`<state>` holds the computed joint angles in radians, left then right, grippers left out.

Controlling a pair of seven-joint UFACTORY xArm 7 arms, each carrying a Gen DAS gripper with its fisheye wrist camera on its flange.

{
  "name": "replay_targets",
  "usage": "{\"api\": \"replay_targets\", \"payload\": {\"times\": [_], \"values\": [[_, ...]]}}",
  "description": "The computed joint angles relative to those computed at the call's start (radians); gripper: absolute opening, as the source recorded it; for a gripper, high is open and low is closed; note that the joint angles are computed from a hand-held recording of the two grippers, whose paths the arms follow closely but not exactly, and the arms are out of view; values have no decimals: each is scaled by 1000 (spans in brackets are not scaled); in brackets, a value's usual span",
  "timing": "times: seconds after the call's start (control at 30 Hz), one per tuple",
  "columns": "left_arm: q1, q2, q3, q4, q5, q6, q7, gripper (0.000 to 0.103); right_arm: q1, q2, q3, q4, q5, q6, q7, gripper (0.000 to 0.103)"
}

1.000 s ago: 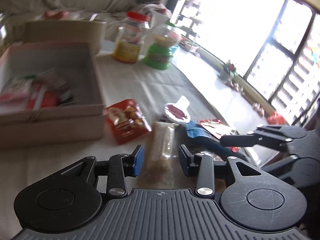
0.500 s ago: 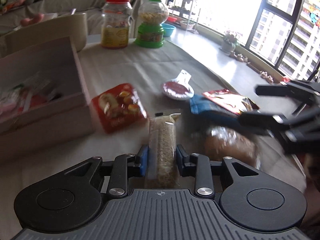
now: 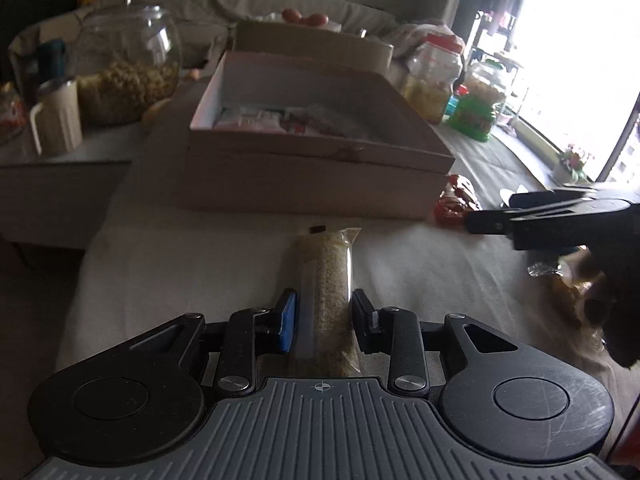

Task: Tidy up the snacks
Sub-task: 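Close the right tool on the red snail-egg packet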

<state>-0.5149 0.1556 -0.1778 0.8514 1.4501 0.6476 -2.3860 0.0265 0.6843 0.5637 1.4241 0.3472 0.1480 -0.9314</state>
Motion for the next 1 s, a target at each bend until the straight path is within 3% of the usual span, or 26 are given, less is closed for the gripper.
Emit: {"api": "replay_targets", "payload": {"times": [0.13, 0.2, 0.3, 0.47, 0.63, 0.73, 0.87, 1.0], "values": [[-14, 12, -3, 6, 36, 27, -49, 35, 127, 65, -134, 176, -50, 148, 98, 83], [-12, 32, 3, 20, 74, 23, -95, 35, 149, 102, -162, 267, -50, 254, 123, 83], [-5, 35, 9, 18, 127, 5, -158, 35, 156, 112, -180, 299, -22, 301, 119, 78], [8, 29, 3, 7, 177, -5, -222, 35, 122, 31, -164, 158, 26, 237, 56, 74], [4, 39, -5, 19, 143, 10, -184, 35, -24, -128, -37, -92, 180, 253, -163, 76], [-2, 41, -3, 21, 130, 16, -172, 35, -75, -210, 12, -215, 293, 213, -307, 79], [-10, 46, -2, 23, 133, 32, -172, 35, -68, -253, 32, -300, 416, 91, -446, 81], [-12, 50, -1, 30, 113, 33, -141, 35, -6, -241, -25, -277, 473, 95, -400, 83]]}}
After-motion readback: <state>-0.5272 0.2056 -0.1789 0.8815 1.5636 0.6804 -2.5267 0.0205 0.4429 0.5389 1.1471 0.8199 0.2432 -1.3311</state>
